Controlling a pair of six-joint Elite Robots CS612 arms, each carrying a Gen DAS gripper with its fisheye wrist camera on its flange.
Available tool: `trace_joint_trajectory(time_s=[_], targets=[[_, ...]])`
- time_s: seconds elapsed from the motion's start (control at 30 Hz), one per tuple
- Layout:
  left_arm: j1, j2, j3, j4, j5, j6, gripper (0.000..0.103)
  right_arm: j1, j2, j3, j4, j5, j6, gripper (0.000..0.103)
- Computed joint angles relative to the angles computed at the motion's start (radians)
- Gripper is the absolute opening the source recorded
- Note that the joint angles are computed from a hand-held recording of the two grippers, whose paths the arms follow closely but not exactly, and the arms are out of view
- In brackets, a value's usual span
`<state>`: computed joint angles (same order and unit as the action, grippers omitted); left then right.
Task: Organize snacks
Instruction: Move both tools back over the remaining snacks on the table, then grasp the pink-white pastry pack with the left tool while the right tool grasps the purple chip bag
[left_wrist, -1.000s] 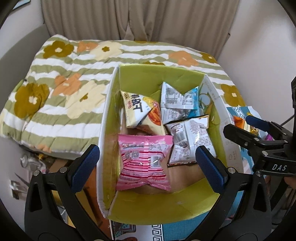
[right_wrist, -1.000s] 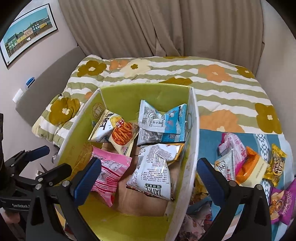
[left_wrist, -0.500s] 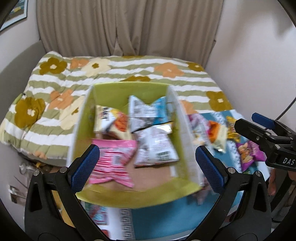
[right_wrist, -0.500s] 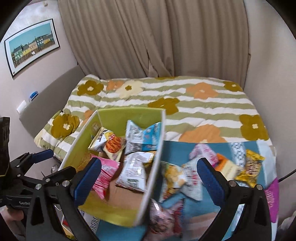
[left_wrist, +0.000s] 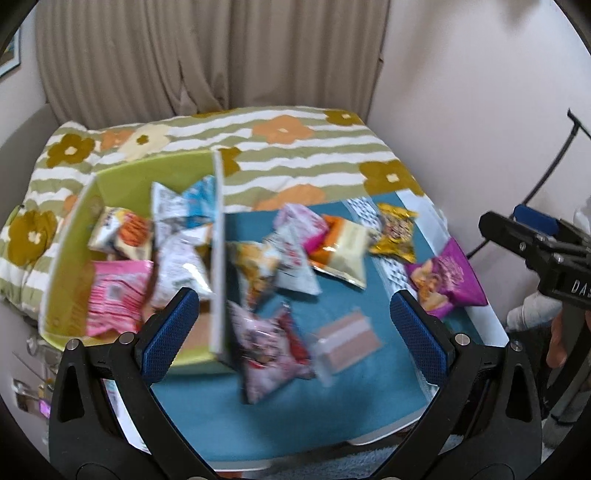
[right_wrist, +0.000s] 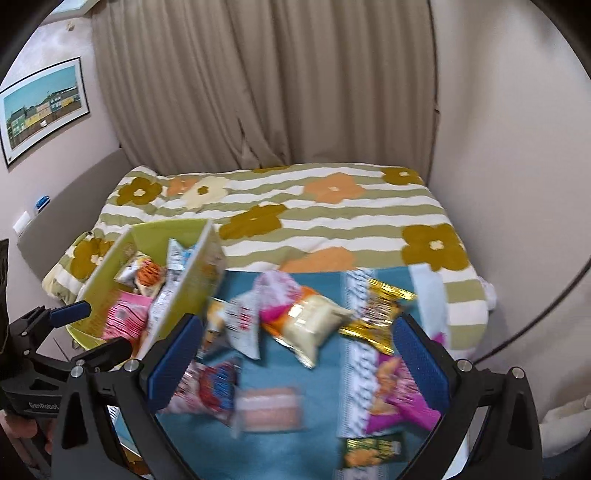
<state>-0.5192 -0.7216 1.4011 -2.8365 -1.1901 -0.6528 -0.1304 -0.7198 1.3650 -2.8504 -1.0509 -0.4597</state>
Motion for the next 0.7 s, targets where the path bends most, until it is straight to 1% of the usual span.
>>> trace_joint_trajectory(time_s=[0.1, 0.2, 0.23, 0.33, 0.43, 0.57, 0.7], targets=[[-0.019, 0.029, -0.04, 0.036, -0.008, 0.01, 0.102, -0.024, 0.011, -0.013, 0.018, -0.003, -0.021, 0.103], [-0.037, 0.063, -0.088, 0.084, -0.006, 0.048, 0.102, -0.045, 0.027, -0.032, 0.049, -0.007, -0.049, 0.103], [-0.039, 0.074, -0.103, 0.095, -0.017, 0.065, 0.102, -0.05, 0.031, -0.034, 0.049, -0.007, -0.054, 0.103], [-0.039, 0.104, -0.144, 0.137, -0.056, 0.104, 0.102, -0.063, 0.052, -0.053, 0.068, -0.02, -0.063, 0.103], [-0.038, 0.138, -0.194, 0.215, -0.088, 0.158, 0.102, -0.071, 0.069, -0.068, 0.097, -0.025, -0.061, 0.103], [-0.028, 0.19, -0.269, 0.327, -0.14, 0.255, 0.102, -0.072, 0.096, -0.089, 0.125, -0.055, -0.061, 0.103], [-0.018, 0.243, -0.353, 0.434, -0.167, 0.363, 0.102, -0.072, 0.12, -0.109, 0.151, -0.075, -0.039, 0.103]])
